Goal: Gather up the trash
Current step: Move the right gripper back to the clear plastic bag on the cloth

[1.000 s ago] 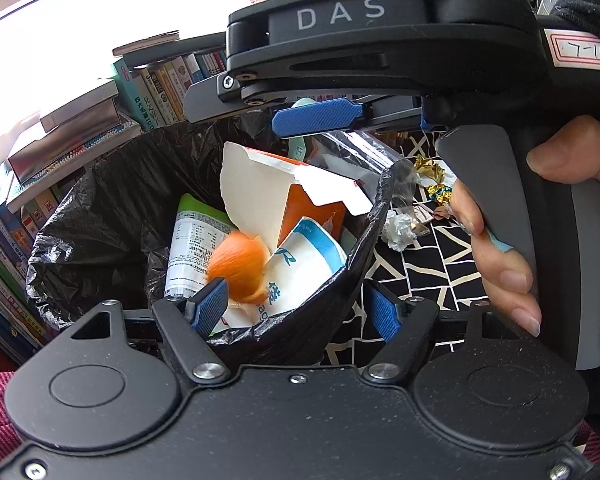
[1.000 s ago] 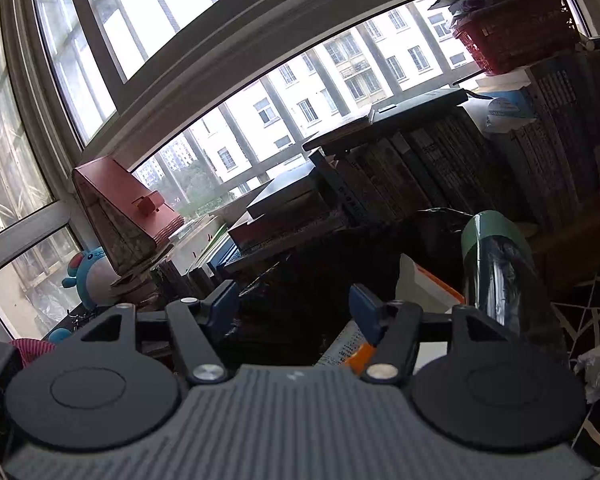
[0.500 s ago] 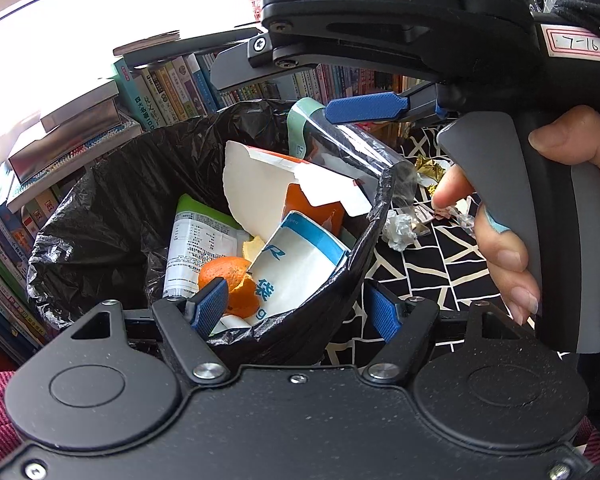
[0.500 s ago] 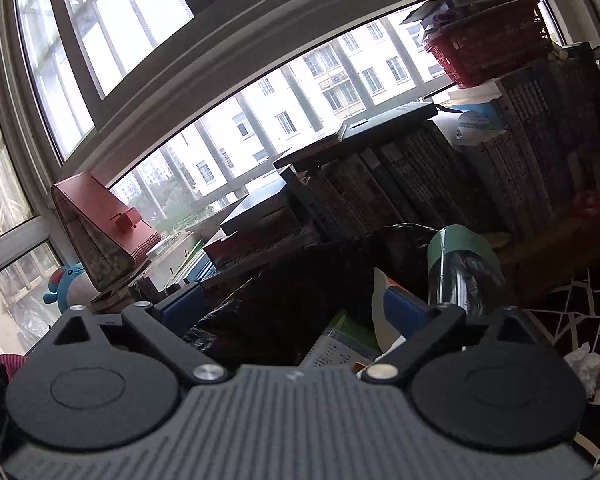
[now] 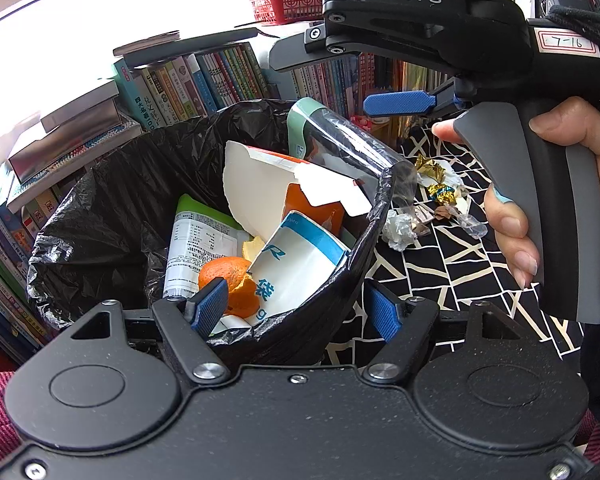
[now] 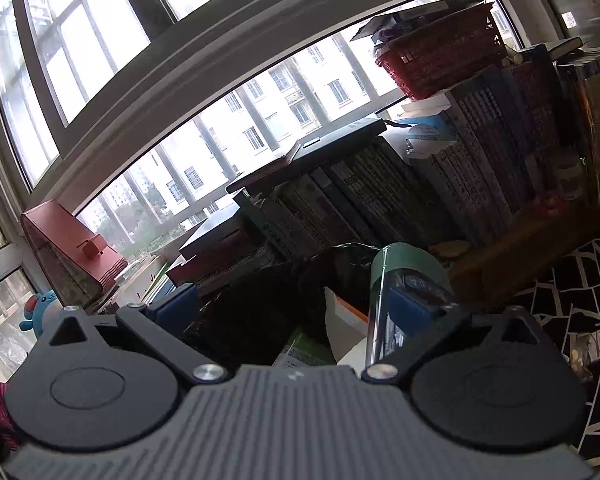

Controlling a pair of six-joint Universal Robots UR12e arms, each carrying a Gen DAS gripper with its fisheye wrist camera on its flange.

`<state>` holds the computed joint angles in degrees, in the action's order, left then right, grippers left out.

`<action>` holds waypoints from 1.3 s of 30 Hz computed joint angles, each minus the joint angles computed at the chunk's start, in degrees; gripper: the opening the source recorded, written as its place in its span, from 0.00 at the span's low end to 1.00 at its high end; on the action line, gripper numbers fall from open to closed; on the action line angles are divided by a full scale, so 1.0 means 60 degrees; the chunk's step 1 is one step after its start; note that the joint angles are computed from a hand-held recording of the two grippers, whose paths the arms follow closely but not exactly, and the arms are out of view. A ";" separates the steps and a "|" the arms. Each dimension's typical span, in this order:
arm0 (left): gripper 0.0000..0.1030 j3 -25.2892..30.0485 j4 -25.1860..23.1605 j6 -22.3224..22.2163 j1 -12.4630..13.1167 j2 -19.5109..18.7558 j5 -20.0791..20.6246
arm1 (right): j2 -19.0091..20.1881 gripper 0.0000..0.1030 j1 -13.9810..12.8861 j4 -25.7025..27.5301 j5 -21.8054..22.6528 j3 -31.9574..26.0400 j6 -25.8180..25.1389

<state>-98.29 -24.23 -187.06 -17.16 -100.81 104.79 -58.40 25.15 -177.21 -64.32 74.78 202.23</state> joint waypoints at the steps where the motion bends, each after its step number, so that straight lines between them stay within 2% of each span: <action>1: 0.70 0.0000 0.0000 0.0000 0.0000 0.0000 0.0000 | 0.0003 1.00 -0.0007 0.0013 -0.0050 0.0002 0.0049; 17: 0.70 -0.0002 0.0001 0.0000 -0.0002 0.0001 0.0003 | -0.0038 1.00 -0.0136 -0.0040 -0.1148 0.0183 0.0938; 25: 0.70 -0.0001 0.0002 -0.0002 -0.0002 0.0001 0.0001 | 0.0007 1.00 -0.0246 -0.0499 -0.1991 0.0379 0.2223; 28: 0.70 0.0001 0.0000 0.0000 -0.0002 -0.0001 0.0004 | -0.0008 1.00 -0.0342 0.0009 -0.1869 0.0399 0.2681; 30: 0.70 0.0001 0.0000 0.0000 -0.0002 -0.0001 0.0004 | 0.0003 1.00 -0.0345 0.0262 -0.2115 0.0415 0.2750; 35: 0.70 0.0001 0.0004 0.0000 -0.0004 -0.0002 0.0006 | 0.0014 1.00 -0.0254 0.1052 -0.3377 0.0397 0.2695; 39: 0.70 0.0002 0.0000 -0.0003 -0.0002 -0.0001 0.0004 | 0.0049 1.00 -0.0132 0.2370 -0.4894 0.0215 0.2519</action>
<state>-98.28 -24.22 -187.07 -17.17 -100.81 104.82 -58.10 24.36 -162.99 -93.69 76.07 217.34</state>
